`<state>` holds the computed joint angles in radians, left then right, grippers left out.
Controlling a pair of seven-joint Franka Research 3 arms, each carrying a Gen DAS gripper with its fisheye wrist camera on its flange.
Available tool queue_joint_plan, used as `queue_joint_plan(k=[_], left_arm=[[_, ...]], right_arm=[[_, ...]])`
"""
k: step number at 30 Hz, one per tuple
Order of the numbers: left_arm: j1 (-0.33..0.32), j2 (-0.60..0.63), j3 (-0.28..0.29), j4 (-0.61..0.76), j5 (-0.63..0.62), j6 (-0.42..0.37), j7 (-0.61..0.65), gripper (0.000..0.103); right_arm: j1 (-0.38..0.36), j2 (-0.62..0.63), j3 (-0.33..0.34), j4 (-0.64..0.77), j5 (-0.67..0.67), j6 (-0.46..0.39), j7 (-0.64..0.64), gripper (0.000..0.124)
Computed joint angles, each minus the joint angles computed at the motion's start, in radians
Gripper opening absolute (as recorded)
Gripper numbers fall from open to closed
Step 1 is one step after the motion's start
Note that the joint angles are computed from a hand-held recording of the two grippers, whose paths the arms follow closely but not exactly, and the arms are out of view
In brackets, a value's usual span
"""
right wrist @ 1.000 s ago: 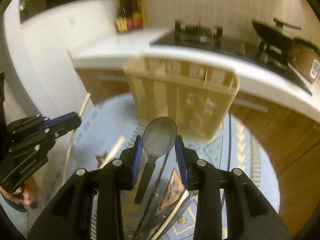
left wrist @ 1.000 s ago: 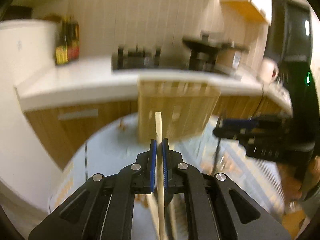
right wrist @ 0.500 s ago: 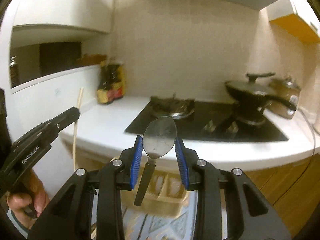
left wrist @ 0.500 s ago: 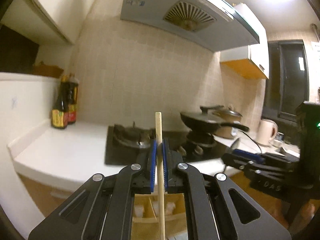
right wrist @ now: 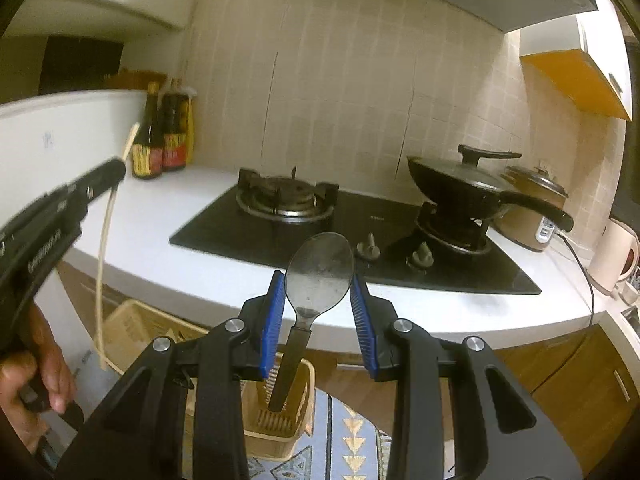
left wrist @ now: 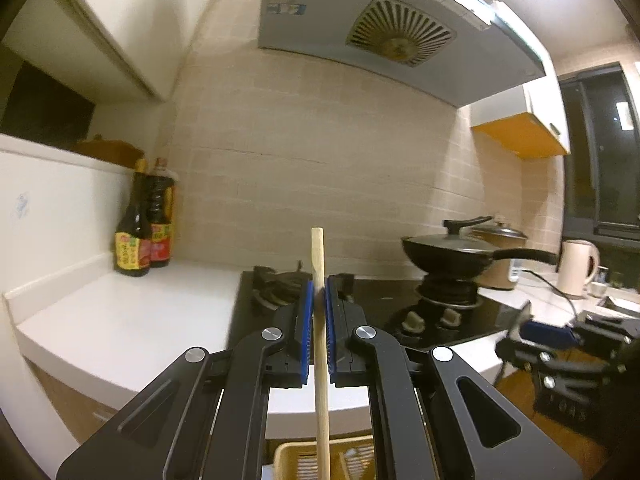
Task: Organize utensils
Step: 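Lift the chopstick with the left tool while the right tool carries the spoon to the basket, then lower the chopstick into the beige basket and open the left tool while the right releases the spoon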
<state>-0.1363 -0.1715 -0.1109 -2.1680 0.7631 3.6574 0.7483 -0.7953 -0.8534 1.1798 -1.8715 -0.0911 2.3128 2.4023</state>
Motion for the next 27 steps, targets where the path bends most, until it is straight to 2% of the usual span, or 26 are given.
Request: queue_joint_plan(k=[3, 7, 10, 13, 16, 20, 25, 27], left_arm=[[0.006, 0.014, -0.007, -0.003, -0.043, 0.002, 0.014, 0.004], [-0.002, 0.050, 0.052, 0.078, 0.142, 0.043, -0.205, 0.004], [0.026, 0.072, 0.041, 0.133, 0.209, 0.073, -0.289, 0.004], [0.043, 0.079, -0.013, 0.117, 0.074, 0.042, -0.138, 0.004], [0.041, 0.090, -0.039, 0.089, -0.039, 0.039, -0.026, 0.004], [0.032, 0.094, -0.050, 0.050, -0.124, 0.048, 0.057, 0.004], [0.026, 0.085, -0.045, 0.011, -0.140, 0.050, 0.108, 0.004], [0.025, 0.079, -0.029, 0.005, -0.089, 0.053, 0.070, 0.004]], right_arm=[[-0.007, 0.008, 0.023, -0.003, 0.001, -0.002, -0.006, 0.030], [-0.012, -0.004, 0.029, -0.007, 0.006, 0.000, -0.015, 0.030], [-0.013, -0.013, 0.022, -0.013, 0.015, 0.007, -0.012, 0.030], [-0.020, -0.011, 0.027, -0.010, 0.019, 0.003, -0.014, 0.030], [-0.026, -0.017, 0.036, -0.007, 0.022, -0.006, -0.022, 0.030], [-0.037, -0.029, 0.048, -0.006, 0.034, -0.011, -0.035, 0.030], [-0.044, -0.037, 0.054, -0.011, 0.066, -0.008, -0.039, 0.030], [-0.037, -0.038, 0.051, -0.017, 0.078, -0.007, -0.038, 0.030]])
